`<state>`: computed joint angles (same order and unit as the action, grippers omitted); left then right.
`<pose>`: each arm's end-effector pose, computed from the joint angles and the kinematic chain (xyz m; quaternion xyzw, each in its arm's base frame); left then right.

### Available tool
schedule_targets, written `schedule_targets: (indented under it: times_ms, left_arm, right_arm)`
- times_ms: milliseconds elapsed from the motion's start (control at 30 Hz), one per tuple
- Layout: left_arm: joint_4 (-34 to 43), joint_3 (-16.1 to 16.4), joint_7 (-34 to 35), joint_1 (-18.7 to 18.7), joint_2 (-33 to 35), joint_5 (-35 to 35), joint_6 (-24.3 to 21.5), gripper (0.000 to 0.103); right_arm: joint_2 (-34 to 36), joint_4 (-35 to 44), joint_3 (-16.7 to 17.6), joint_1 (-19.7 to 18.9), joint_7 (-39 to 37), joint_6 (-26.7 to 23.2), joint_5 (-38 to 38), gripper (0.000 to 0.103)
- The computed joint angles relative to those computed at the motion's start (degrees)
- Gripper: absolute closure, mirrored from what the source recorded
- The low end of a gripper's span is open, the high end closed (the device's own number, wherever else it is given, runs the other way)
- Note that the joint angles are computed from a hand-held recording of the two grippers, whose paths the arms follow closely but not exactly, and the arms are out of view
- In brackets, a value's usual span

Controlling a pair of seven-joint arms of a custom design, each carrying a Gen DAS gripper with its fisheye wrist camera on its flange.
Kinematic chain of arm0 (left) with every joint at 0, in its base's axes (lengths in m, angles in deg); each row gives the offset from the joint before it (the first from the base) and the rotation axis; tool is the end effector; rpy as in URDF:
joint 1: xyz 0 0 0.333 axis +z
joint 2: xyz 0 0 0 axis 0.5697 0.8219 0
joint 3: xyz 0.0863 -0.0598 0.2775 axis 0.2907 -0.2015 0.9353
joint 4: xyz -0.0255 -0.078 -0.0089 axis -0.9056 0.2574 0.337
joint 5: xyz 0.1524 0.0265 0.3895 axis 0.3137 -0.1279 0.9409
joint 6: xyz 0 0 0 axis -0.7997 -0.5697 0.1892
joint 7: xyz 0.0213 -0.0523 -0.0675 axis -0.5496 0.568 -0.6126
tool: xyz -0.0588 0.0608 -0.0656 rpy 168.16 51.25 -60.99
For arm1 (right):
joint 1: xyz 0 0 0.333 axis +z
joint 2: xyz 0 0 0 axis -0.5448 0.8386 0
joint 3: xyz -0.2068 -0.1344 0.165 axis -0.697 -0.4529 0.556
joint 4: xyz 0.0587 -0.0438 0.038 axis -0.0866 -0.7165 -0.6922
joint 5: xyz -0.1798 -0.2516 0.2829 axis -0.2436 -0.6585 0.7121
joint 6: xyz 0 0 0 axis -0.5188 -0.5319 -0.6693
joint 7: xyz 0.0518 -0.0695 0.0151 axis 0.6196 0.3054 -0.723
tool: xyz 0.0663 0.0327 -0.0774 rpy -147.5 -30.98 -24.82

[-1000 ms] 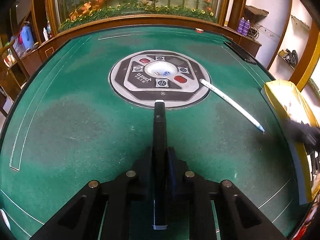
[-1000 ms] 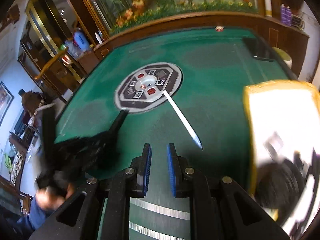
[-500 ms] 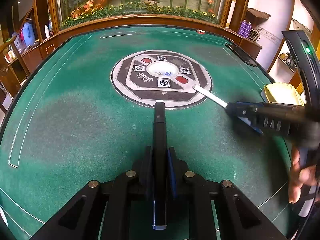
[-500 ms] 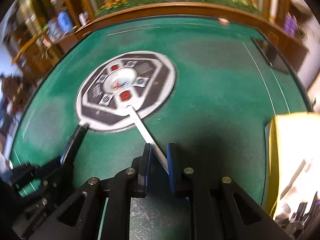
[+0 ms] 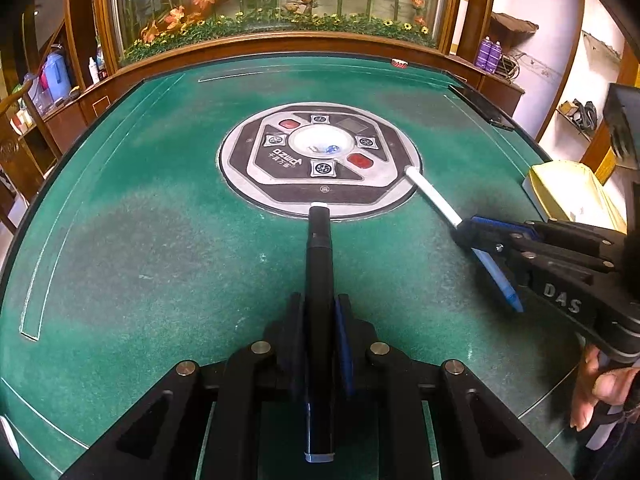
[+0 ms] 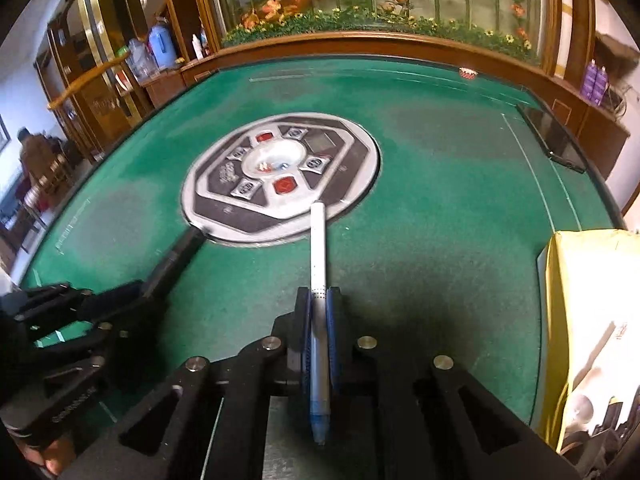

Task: Organize rigid objects
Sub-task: 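Carry the white pen and black marker toward the tray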

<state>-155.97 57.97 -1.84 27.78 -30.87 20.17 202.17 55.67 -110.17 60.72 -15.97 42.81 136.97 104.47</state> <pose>0.3933 -0.2122 0.2818 -0.7182 0.6205 -0.2284 0.2167 0.4856 0.1258 0.2835 -0.8155 0.4726 -0.1030 0.3177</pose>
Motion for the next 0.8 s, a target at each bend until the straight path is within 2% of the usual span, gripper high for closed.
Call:
schedule_targets:
  times_ms: [67,200,367,500,667,800]
  left_arm:
    - [0.12,-0.03,0.08,-0.06,0.09,-0.04,-0.18,0.087]
    - [0.11,0.08,-0.17,0.05,0.09,0.37,0.08,0.087]
    - [0.14,0.44,-0.94,0.60,0.24,0.97,1.72,0.087]
    - [0.20,0.25,-1.94,0.86,0.15,1.89,2.13,0.087]
    - [-0.06,-0.54,-6.25,1.13,-1.17,5.77,1.25,0.087]
    - [0.01,-1.04,-8.41,0.52,-1.99,7.90,-0.52,0.087]
  right_arm:
    - [-0.57,-0.18,-0.41,-0.38,1.03,-2.71,-0.72,0.096]
    - [-0.40,-0.58,-0.04,0.02,2.56,-2.72,-2.70,0.096]
    - [-1.49,-0.45,-0.35,0.22,-3.73,-3.25,5.66,0.096]
    - [-1.98,-0.75,-0.57,0.12,-4.08,-3.89,7.73,0.096]
    - [-6.58,-4.30,-1.20,0.37,-9.69,-5.23,16.31,0.096]
    - [-11.43,-8.80,-1.73,0.67,-9.59,-5.64,17.63,0.096]
